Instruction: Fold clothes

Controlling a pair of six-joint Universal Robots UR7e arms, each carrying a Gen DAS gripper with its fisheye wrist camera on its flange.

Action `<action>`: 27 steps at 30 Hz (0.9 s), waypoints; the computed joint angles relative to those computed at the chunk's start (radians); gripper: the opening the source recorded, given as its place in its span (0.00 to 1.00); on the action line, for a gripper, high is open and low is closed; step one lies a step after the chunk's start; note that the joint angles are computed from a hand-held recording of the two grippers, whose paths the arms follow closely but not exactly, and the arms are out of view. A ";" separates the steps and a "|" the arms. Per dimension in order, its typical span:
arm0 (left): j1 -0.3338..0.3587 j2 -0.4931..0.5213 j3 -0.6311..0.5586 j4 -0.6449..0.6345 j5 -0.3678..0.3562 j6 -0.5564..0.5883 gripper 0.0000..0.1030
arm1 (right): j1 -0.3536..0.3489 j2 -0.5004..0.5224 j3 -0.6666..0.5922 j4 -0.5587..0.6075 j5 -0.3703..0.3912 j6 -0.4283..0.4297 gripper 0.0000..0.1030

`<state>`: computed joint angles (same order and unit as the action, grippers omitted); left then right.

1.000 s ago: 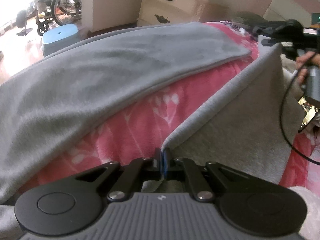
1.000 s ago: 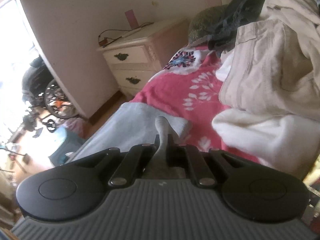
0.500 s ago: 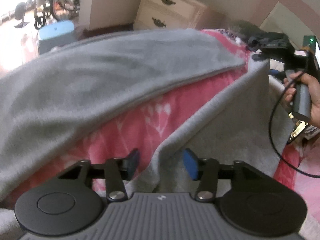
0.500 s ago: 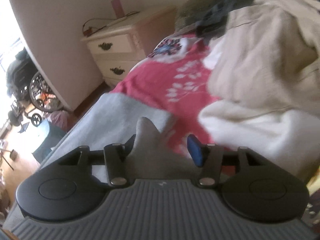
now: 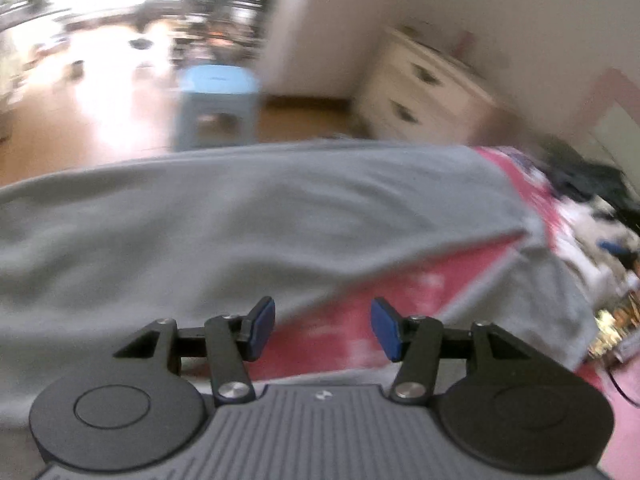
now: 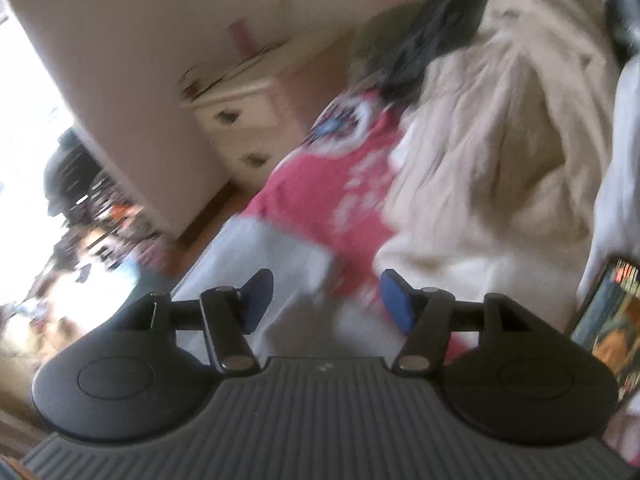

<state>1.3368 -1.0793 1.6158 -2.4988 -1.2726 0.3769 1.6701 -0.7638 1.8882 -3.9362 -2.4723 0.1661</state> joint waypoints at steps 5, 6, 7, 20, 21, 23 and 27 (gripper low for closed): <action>0.037 -0.073 0.019 0.010 0.101 0.024 0.51 | 0.022 -0.062 0.057 0.331 0.262 -0.053 0.57; 0.041 -0.084 0.027 0.012 0.111 0.035 0.51 | 0.035 -0.054 0.037 0.415 0.305 -0.129 0.57; 0.043 -0.093 0.038 0.011 0.122 0.049 0.50 | 0.047 -0.045 0.010 0.507 0.345 -0.206 0.57; 0.016 -0.067 0.220 -0.248 0.263 0.275 0.46 | 0.196 0.340 -0.448 1.121 0.392 -0.847 0.54; 0.020 -0.065 0.218 -0.254 0.256 0.271 0.46 | 0.196 0.354 -0.470 1.162 0.366 -0.831 0.44; 0.026 -0.064 0.216 -0.262 0.243 0.270 0.45 | 0.182 0.380 -0.523 1.262 0.326 -0.782 0.23; 0.040 -0.072 0.216 -0.268 0.204 0.270 0.45 | 0.154 0.356 -0.530 1.220 0.391 -0.667 0.04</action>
<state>1.3768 -1.1511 1.8316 -2.7664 -1.0682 0.6464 1.8237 -0.4076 1.3581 -2.7157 -2.0818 -0.5005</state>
